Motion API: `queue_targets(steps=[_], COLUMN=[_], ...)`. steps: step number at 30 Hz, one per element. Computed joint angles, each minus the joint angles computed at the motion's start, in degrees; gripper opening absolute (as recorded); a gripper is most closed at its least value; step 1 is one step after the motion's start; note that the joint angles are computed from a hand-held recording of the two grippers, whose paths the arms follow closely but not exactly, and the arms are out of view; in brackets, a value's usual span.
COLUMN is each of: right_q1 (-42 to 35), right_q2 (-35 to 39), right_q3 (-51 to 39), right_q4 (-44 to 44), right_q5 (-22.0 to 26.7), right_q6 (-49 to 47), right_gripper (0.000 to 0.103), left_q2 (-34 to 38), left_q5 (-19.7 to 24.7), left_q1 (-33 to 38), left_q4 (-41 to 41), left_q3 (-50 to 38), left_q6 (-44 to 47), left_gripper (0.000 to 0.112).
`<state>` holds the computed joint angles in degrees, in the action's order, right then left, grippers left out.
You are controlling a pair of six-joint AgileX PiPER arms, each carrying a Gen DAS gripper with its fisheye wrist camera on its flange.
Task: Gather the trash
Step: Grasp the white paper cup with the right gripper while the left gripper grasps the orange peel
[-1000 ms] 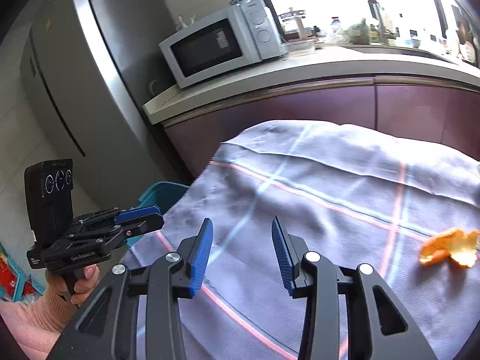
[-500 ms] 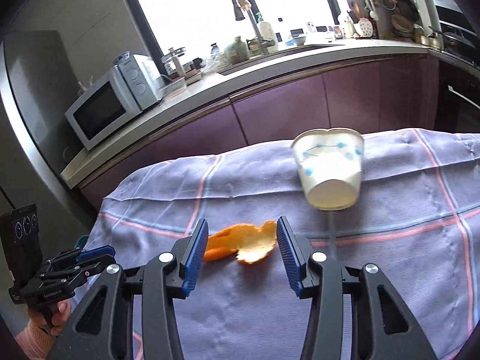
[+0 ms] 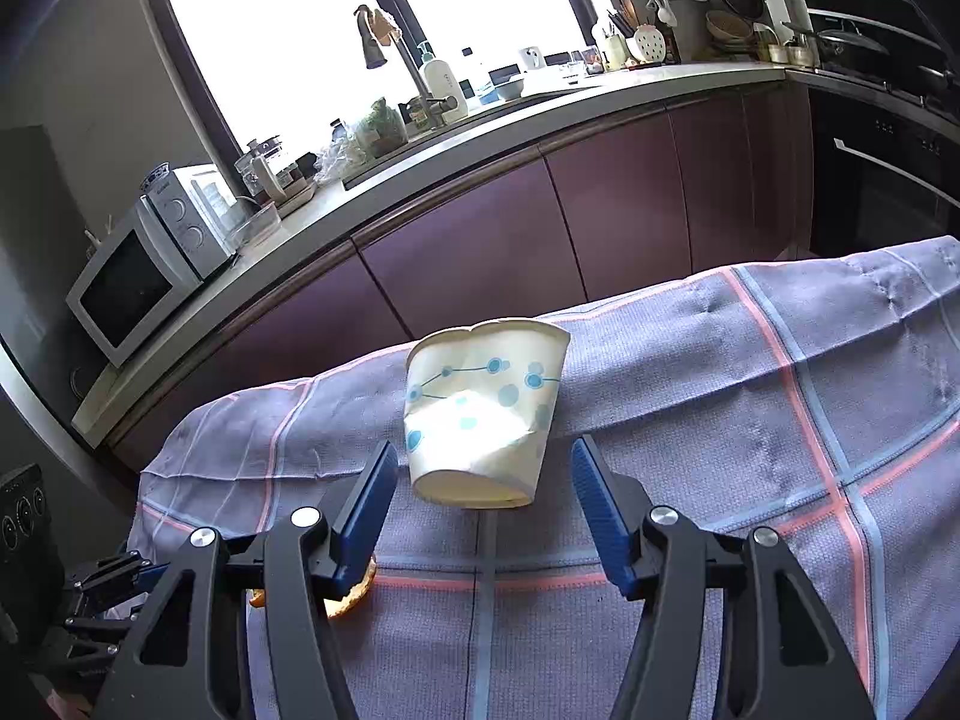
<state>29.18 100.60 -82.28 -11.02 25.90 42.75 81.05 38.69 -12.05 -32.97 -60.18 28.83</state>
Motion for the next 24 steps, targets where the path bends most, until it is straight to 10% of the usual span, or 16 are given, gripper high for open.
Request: queue_targets(steps=[13, 17, 24], right_q1=[-5.32, -5.84, -5.59], right_q2=[7.03, 7.46, 6.16], right_q3=[-5.57, -5.17, -3.24], right_q4=[27.26, 35.24, 35.64], right_q5=[-0.74, -1.46, -3.0], right_q6=[-21.57, -29.2, -29.85], right_gripper=[0.063, 0.05, 0.047], left_q2=[8.05, 9.99, 12.48], left_q5=[0.78, 1.69, 2.98], left_q1=[-4.16, -4.4, -3.53], left_q4=[4.99, 4.86, 3.08], left_q3=[-6.92, -8.23, -10.34], left_q6=[-5.85, -6.57, -5.67], left_gripper=[0.038, 0.037, 0.028])
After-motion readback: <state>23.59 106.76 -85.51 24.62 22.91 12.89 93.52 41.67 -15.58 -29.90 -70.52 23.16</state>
